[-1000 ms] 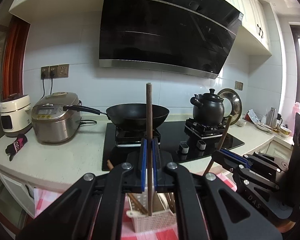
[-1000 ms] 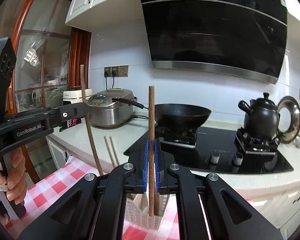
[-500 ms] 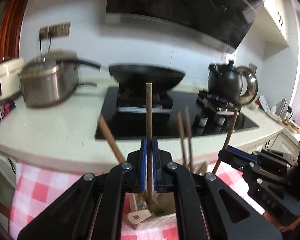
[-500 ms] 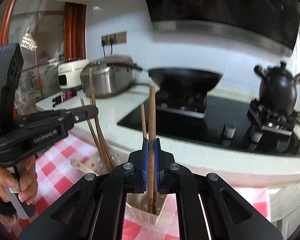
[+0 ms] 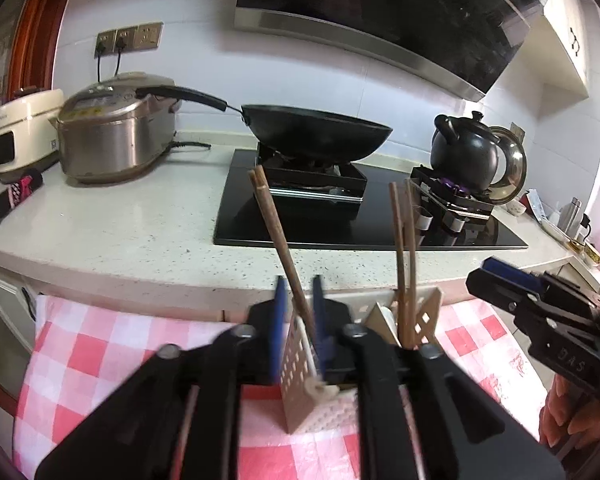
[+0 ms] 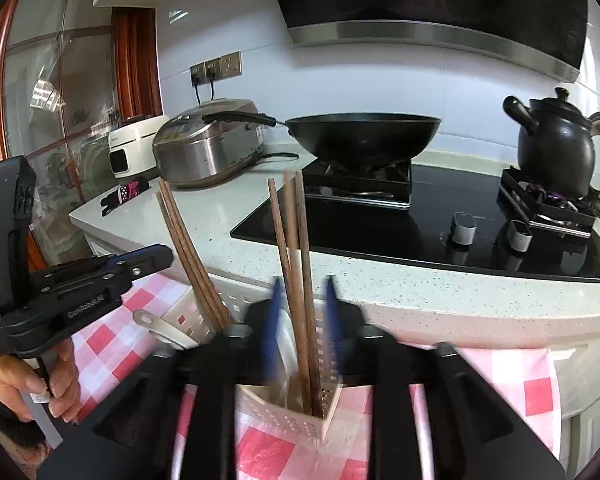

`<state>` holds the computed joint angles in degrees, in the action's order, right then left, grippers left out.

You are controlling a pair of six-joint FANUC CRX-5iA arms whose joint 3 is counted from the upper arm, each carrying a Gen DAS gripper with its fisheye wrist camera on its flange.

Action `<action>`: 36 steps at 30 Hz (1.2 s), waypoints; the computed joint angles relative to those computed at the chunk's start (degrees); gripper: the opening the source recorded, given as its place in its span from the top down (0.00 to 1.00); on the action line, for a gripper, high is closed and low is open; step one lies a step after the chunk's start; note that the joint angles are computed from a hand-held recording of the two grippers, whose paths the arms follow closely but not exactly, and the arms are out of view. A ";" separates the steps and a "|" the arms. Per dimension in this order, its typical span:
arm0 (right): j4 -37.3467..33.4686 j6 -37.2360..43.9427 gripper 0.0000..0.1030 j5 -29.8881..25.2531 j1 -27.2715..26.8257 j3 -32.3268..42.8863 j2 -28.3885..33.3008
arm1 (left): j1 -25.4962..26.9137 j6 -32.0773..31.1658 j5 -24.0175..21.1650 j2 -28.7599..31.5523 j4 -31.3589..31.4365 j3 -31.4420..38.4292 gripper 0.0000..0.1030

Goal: Organize utensils
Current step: 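Open both tools to release the chopsticks into the caddy, then move both open tools back down to the last chopsticks on the cloth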

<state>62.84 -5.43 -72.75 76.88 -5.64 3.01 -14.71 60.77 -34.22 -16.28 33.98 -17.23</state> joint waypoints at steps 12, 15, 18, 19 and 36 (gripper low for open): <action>0.10 -9.66 0.53 -8.24 11.36 -2.97 -0.82 | 7.52 -5.46 -5.80 -20.36 0.92 -14.09 0.26; -0.70 -13.17 0.51 -9.26 14.41 -3.96 -0.21 | 10.18 -6.59 -9.66 -25.34 0.83 -17.55 0.19; -2.24 -16.95 0.50 -9.06 16.69 -4.83 0.36 | 12.31 -7.02 -12.28 -29.00 0.98 -20.51 0.12; -2.94 -18.16 0.46 -9.27 17.43 -4.89 0.85 | 12.99 -6.92 -13.16 -30.21 1.08 -21.61 0.10; -12.29 -30.69 0.37 -6.47 21.78 -7.09 4.39 | 23.49 -10.16 -25.58 -39.72 2.24 -30.92 0.05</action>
<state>50.55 -36.12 -79.22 98.67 -12.73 7.41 8.78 50.61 -59.80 -56.00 36.22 -48.16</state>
